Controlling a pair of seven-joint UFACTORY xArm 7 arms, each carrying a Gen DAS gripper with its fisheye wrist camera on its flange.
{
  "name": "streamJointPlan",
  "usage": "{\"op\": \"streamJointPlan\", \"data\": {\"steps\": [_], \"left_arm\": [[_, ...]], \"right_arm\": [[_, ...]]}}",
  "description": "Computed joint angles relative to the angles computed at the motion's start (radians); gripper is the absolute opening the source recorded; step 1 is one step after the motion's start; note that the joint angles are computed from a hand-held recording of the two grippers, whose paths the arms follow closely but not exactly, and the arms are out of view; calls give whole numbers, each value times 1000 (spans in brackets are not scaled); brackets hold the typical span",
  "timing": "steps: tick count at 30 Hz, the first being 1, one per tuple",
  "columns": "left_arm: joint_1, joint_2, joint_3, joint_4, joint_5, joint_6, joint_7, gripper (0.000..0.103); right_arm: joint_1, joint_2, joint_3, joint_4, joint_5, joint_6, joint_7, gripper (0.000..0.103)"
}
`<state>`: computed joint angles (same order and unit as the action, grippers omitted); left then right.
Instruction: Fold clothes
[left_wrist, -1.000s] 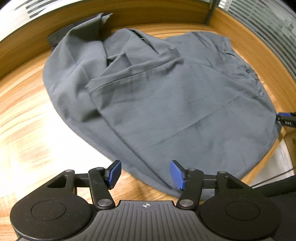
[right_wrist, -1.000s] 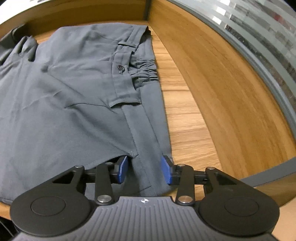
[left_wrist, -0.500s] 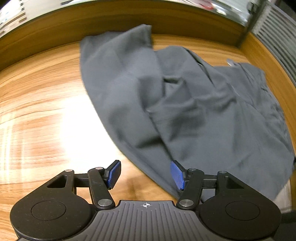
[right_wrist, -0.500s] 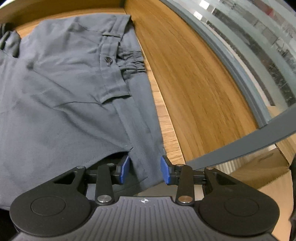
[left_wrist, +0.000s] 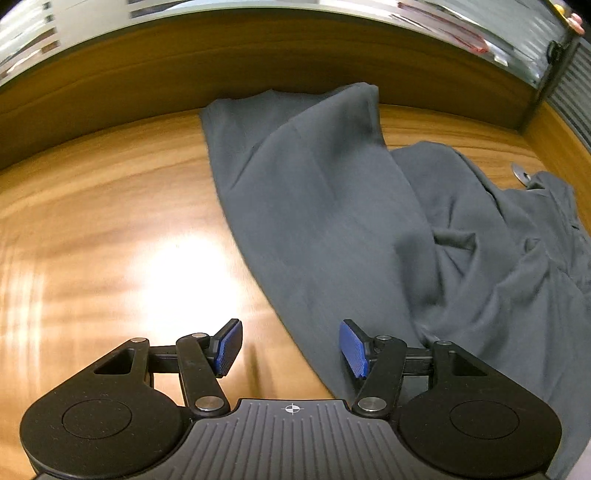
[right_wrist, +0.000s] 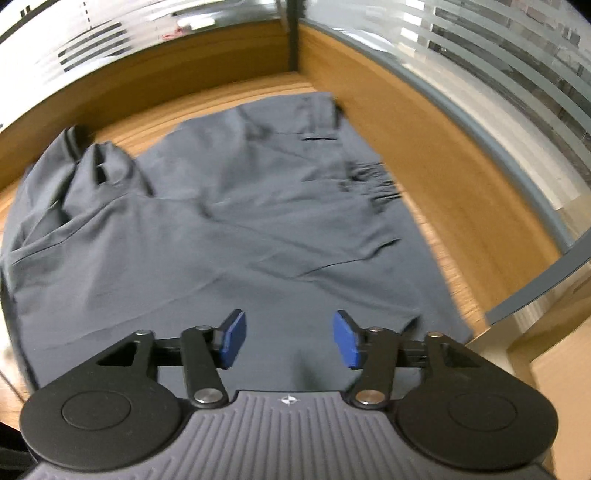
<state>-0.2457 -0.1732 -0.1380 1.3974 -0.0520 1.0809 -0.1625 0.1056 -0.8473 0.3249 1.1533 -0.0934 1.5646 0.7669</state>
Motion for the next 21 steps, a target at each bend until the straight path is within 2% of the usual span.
{"op": "streamJointPlan", "data": {"steps": [6,10,13,15,17,21], "left_arm": [[16,117,25,86,-11,-44,111,60],[25,191,31,157,-49,-45,166,57],[27,238,30,204,-66,-29,177,48],[29,243,30,206,-80,-37,179,33],[27,240,28,200,-77,-49,172,12],[9,197,22,160,19,-68,104,10]], "right_arm": [[-11,112,149,114,3,45,143,70],[-3,150,195,169,-21,89,240,71],[2,175,219,207,-50,129,288,73],[12,185,220,221,-62,148,302,73],[22,192,220,232,-72,165,313,75],[55,200,192,225,-73,154,299,79]]}}
